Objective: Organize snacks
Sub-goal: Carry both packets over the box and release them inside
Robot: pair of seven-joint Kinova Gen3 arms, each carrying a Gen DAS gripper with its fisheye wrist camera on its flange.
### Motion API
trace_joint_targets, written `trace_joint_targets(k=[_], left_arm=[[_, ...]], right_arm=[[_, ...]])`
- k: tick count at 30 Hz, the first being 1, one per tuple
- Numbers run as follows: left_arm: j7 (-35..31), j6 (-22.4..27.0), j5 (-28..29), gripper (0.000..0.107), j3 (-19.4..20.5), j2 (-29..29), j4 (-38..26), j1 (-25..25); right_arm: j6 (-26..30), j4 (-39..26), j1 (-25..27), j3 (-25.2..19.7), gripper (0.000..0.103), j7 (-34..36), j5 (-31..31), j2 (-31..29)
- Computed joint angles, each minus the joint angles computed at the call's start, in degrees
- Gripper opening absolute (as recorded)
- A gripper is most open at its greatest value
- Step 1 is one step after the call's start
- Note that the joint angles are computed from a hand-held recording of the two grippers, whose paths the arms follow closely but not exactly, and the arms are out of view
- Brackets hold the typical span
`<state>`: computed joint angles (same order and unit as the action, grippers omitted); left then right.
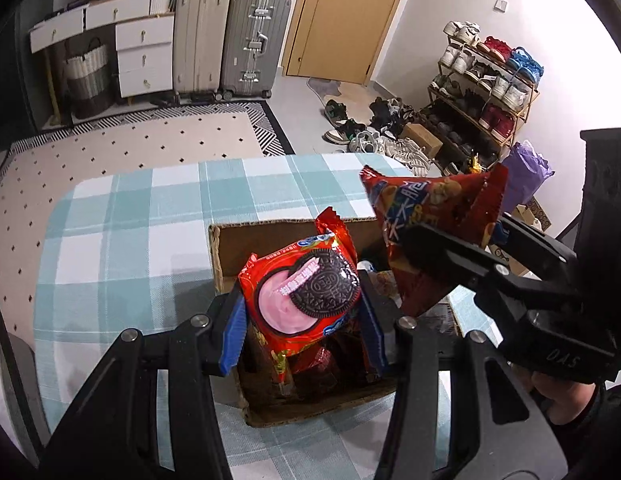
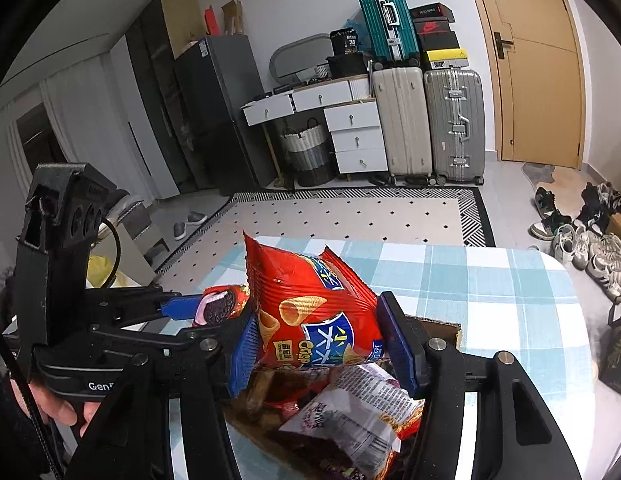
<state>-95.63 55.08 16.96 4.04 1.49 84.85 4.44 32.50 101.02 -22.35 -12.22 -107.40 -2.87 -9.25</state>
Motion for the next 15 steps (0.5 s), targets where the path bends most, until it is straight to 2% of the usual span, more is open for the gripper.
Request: trace_joint_targets(k=[3,7,10,11,13,15], left_arm=[[-3.3,-0.9,3.4,0.046,-0.5,0.8,1.7,-0.9],[-4.3,-1.0,5.1,0.047,-0.4,2.2,2.1,-1.5],[-3.2,0.3,3.4,0.068,-0.1,3.2,1.0,-1.3],[-2.9,0.1,2.9,0.079,-0.6,2.8,1.4,-0.9],[-4.2,-1.3,4.2,0.082,-0.3,1.6,2.8,-1.9],[-4.1,-0.9,3.5,0.082,-0.4,0.9,2.8,-1.8]], right_arm=[[-1.0,0.9,-1.2,2.1,0.057,2.1,-1.9,0.5],[-1.7,1.7,-0.4,1.9,0.059,3.9,-2.9,1.1],[-2.0,2.5,-0.2,2.2,0.07,5.3,-3.6,1.0],[-2.2,2.9,-0.1,2.2,0.072,5.4,-3.8,0.7],[-3.6,4.5,0.0,2.7,0.079,6.0,-5.1,-0.9],[-4.5,6.0,-0.5,4.1,0.08,7.5,-7.2,-2.3]])
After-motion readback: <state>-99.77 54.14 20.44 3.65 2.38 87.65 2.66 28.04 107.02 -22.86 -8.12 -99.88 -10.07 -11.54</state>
